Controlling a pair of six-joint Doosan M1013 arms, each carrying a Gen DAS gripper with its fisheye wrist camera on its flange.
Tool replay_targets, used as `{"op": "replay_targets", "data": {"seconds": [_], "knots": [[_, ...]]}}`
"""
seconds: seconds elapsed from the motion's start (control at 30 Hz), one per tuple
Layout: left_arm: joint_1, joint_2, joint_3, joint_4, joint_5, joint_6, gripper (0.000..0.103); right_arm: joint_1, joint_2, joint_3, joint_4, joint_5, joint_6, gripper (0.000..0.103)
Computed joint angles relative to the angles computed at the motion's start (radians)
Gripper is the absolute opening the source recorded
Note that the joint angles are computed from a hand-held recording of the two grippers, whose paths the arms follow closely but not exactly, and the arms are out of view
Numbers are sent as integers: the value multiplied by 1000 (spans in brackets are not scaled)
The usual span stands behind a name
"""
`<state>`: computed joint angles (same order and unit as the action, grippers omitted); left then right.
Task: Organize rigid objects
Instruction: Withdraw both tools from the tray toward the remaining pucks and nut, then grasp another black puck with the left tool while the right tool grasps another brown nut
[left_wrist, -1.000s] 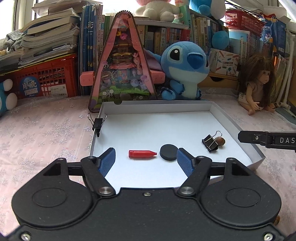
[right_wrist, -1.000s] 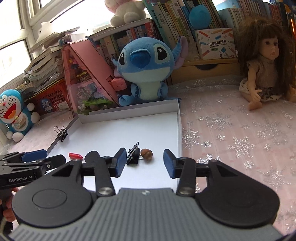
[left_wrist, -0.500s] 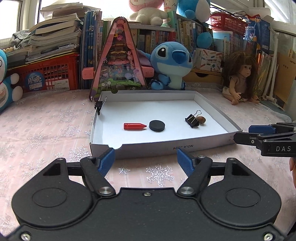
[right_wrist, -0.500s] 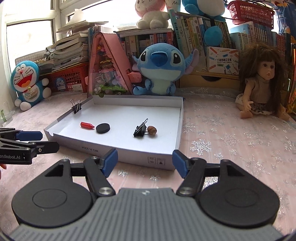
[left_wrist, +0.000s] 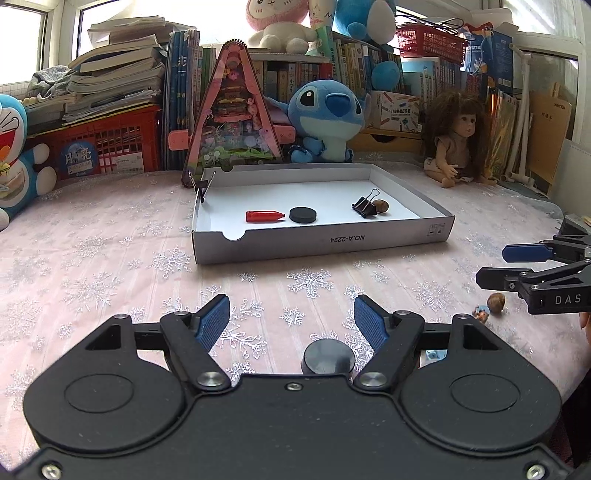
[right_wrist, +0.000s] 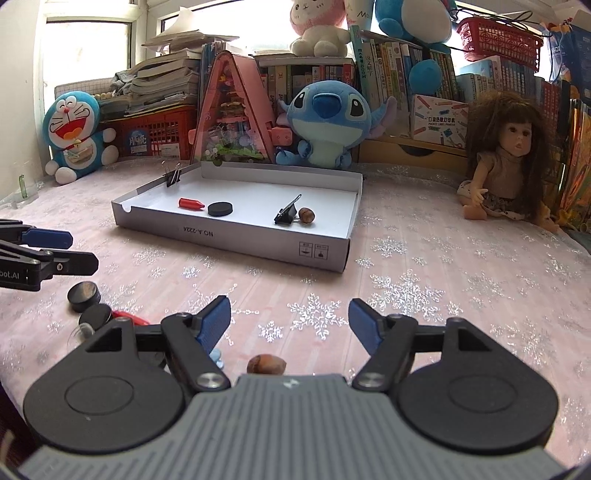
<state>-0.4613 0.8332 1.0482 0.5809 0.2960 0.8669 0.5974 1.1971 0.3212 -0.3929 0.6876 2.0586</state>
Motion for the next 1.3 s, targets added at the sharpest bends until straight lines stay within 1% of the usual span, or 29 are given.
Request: {"op": "replay_targets", "data": {"seconds": [0.07,0.13,0.17,0.3,0.4,0.5,0.57,0.63,0.7,1.0,1.13,1.23,1.27,1.3], "knots": [[0,-13,30,45,-30,-39,72,0,-33,67,0,-36,-2,81],[0,-24,60,120,-57,-102,72,1,-57,119,-11,-60,4,82],[-1,-27,70,134,-61,-111,72,3,-65,134,-18,-65,8,82],[-1,-34,94,117,-58,-87,72,5,-84,178,-34,-71,17,82],[-1,-38,108,127,-66,-92,72,6,-87,189,-41,-66,19,82],[-3,-37,112,142,-58,-93,68,8,-84,189,-32,-62,7,82],[-3,-35,108,95,-58,-43,66,9,-81,187,-32,-63,3,82],[-3,-32,105,46,-59,6,61,12,-76,182,-46,-63,8,82],[-4,-30,102,41,-59,17,58,13,-73,178,-56,-64,18,82],[-11,-21,97,121,-68,-55,54,16,-76,190,-84,-80,56,82],[-17,-14,90,204,-60,-133,50,17,-80,200,-92,-89,69,82],[-18,-12,89,219,-67,-143,44,17,-89,221,-97,-106,81,78],[-18,-12,89,219,-69,-140,43,17,-92,227,-96,-111,81,75],[-18,-11,89,218,-72,-136,41,17,-94,230,-91,-115,73,69]]}}
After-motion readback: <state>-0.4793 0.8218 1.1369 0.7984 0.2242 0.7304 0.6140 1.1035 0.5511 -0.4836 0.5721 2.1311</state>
